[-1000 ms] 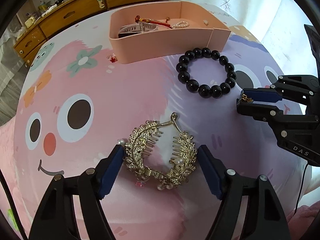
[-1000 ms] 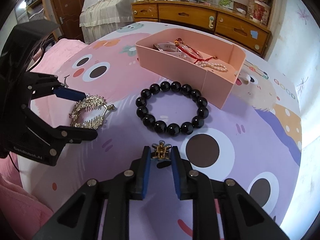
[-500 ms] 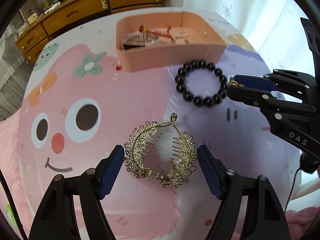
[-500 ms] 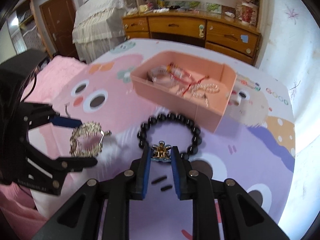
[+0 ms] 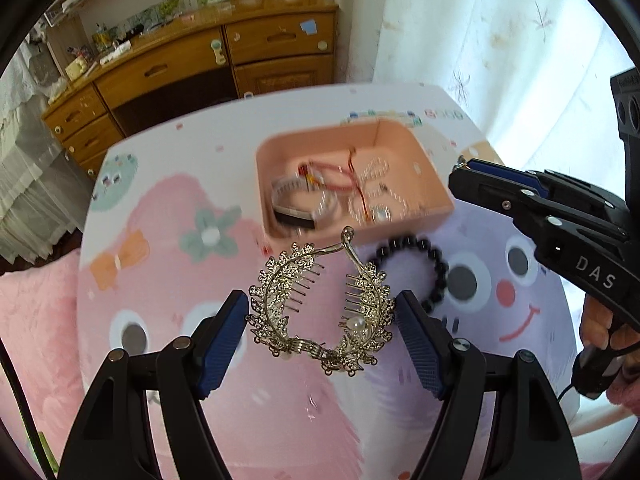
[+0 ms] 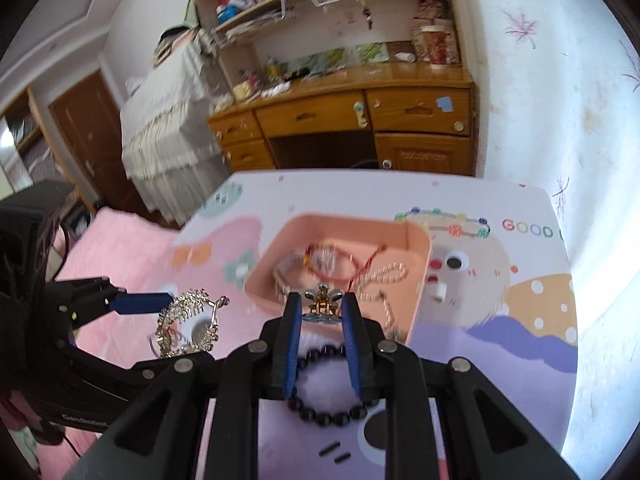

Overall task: Organize jewelry
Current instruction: 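Lower the hair comb and bee brooch into the pink box while opening both tools, then grasp the small pink-stone ring with the left tool while the right grasps the black bead bracelet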

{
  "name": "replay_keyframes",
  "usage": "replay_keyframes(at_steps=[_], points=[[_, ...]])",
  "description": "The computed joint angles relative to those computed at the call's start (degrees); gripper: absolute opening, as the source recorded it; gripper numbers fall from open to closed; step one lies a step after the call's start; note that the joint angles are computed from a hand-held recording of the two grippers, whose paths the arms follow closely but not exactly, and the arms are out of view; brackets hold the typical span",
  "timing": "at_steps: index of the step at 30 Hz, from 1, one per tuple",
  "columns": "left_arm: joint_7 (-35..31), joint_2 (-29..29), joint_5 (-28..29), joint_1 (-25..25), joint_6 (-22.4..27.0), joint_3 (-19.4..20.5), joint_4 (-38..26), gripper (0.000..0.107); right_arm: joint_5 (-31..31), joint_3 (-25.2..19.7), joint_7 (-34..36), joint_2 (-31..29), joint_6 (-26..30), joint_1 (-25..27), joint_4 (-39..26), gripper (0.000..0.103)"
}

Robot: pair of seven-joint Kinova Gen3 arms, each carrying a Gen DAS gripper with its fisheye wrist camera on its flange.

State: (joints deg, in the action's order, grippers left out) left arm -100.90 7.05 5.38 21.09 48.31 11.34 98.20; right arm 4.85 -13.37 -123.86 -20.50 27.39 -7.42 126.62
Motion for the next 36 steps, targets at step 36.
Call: replay_keyframes(at_steps=[36], points=[[10.3,8.7,-2.1,1.6,6.6,-1.7,-13.2,0.088,-6.4,6.9,2.7,3.2,5.9,0.5,-3.0,0.051]])
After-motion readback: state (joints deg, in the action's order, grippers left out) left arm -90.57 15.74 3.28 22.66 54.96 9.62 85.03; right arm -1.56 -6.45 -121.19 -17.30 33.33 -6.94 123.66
